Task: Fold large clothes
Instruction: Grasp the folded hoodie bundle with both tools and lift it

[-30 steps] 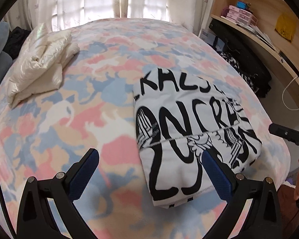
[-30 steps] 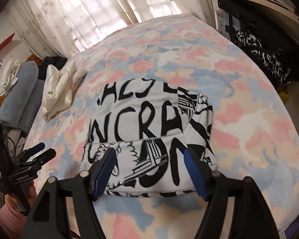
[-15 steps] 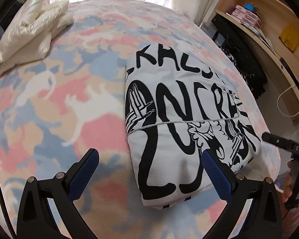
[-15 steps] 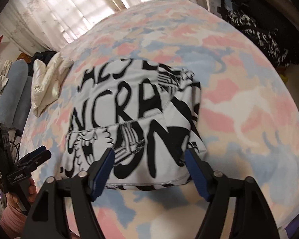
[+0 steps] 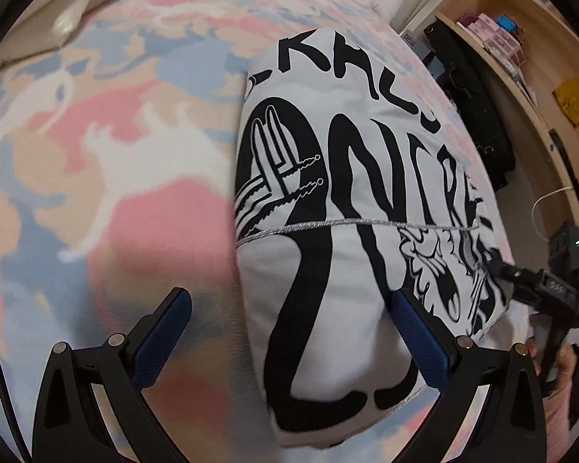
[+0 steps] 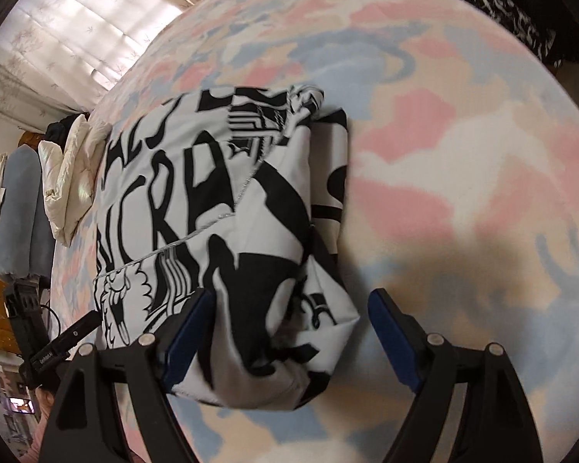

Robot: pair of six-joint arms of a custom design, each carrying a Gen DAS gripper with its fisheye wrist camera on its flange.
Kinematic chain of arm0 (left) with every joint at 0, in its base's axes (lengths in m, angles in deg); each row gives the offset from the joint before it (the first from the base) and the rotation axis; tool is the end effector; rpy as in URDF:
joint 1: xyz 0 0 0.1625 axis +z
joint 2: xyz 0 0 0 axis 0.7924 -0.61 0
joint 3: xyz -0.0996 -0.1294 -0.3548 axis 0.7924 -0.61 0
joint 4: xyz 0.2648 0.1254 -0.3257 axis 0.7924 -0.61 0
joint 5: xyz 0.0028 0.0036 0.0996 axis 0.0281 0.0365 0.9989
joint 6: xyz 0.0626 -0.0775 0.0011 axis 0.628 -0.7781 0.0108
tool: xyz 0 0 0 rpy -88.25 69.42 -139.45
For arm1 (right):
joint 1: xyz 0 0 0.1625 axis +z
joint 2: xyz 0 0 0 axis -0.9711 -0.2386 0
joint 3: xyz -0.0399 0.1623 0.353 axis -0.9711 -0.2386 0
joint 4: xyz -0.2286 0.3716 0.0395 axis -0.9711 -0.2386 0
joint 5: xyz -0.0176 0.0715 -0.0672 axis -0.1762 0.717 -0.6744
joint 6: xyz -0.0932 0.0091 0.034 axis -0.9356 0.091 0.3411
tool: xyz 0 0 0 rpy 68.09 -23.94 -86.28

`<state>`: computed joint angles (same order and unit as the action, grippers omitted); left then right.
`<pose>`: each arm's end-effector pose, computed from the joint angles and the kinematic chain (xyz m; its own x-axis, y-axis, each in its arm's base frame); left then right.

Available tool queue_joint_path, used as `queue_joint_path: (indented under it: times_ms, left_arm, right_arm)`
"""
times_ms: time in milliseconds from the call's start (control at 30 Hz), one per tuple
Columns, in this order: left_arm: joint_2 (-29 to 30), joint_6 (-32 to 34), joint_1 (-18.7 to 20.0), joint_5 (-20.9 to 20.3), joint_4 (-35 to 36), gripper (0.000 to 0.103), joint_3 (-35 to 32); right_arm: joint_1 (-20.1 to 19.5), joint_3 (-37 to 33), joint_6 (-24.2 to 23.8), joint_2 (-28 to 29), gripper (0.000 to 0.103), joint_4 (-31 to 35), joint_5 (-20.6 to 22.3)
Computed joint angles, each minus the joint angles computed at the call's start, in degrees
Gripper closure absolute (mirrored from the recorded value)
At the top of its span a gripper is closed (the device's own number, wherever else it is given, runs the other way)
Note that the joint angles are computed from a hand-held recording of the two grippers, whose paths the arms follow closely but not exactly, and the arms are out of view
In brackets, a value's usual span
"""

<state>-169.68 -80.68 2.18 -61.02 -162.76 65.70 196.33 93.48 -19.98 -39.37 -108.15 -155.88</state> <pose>-0.0902 -0.4030 0.2692 -0.8624 0.4313 -0.2651 0.4544 0.8903 -0.0295 0.2096 -0.2185 0.1716 -0.8540 0.4621 0.2389 0.2477 0.7651 -0.5943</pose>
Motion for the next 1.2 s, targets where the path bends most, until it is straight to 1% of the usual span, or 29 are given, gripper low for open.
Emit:
queue_joint_path:
  times_ms: [167, 267, 400, 433, 567, 800, 867, 900, 967, 1033, 1067, 1100, 1133, 1167, 1200]
  left_arm:
    - [2.7, 1.2, 1.5, -3.2, -2.0, 0.001, -0.4]
    - [3.9, 1.9, 2.0, -4.7, -3.1, 0.001, -0.4]
    - [5.9, 2.7, 2.3, -6.4, -5.1, 0.001, -0.2]
    - [6.4, 2.8, 2.3, -6.8, -5.6, 0.001, -0.1]
    - [8.1, 3.4, 2.3, -7.4, -6.2, 0.001, -0.5]
    - [10.7, 3.5, 3.4, -8.8, -5.7, 0.001, -1.7]
    - [10.9, 3.4, 3.4, -8.7, -5.8, 0.001, -1.7]
    - [11.1, 3.2, 3.4, -8.7, -5.7, 0.001, -1.7]
    - [11.6, 2.6, 3.0, -8.5, -6.0, 0.001, -1.8]
    - [11.2, 1.8, 2.4, -7.8, -6.8, 0.001, -1.2]
    - [10.8, 1.9, 2.4, -7.2, -6.8, 0.005, -1.2]
    - [10.0, 1.4, 1.7, -6.2, -7.6, 0.008, -0.6]
    - [9.1, 1.4, 0.7, -5.0, -8.3, 0.015, 0.0]
    - [7.7, 1.7, -0.1, -4.0, -8.7, 0.024, 0.9]
    - [6.5, 2.3, -1.1, -3.0, -9.3, 0.028, 1.6]
  right_arm:
    - [-4.9, 2.7, -7.2, -0.9, 0.02, -8.2, 5.0]
    - [-7.8, 3.7, -11.7, -0.1, 0.02, -12.9, 8.2]
    - [-12.2, 4.7, -17.8, 1.5, 0.02, -18.8, 13.9]
    - [-12.7, 4.6, -18.9, 2.2, 0.02, -19.7, 14.4]
    - [-14.0, 4.4, -22.0, 4.5, 0.02, -22.9, 16.0]
    - [-19.0, 5.4, -26.9, 5.8, 0.02, -28.5, 20.8]
    - [-19.8, 5.5, -27.2, 6.8, 0.021, -30.7, 21.4]
    - [-20.1, 5.8, -27.5, 6.6, 0.024, -31.2, 21.4]
    - [-19.0, 5.8, -27.4, 7.6, 0.03, -32.7, 19.9]
    - [-17.2, 5.8, -26.7, 8.0, 0.045, -33.4, 18.5]
    - [-16.4, 5.7, -26.0, 8.1, 0.05, -33.7, 18.2]
    - [-15.2, 5.7, -25.3, 8.0, 0.058, -34.0, 17.7]
    - [-13.5, 5.4, -24.4, 8.7, 0.065, -34.5, 16.6]
    - [-11.5, 4.8, -23.3, 9.6, 0.068, -34.8, 15.1]
    - [-9.2, 4.0, -22.0, 10.5, 0.072, -34.6, 13.4]
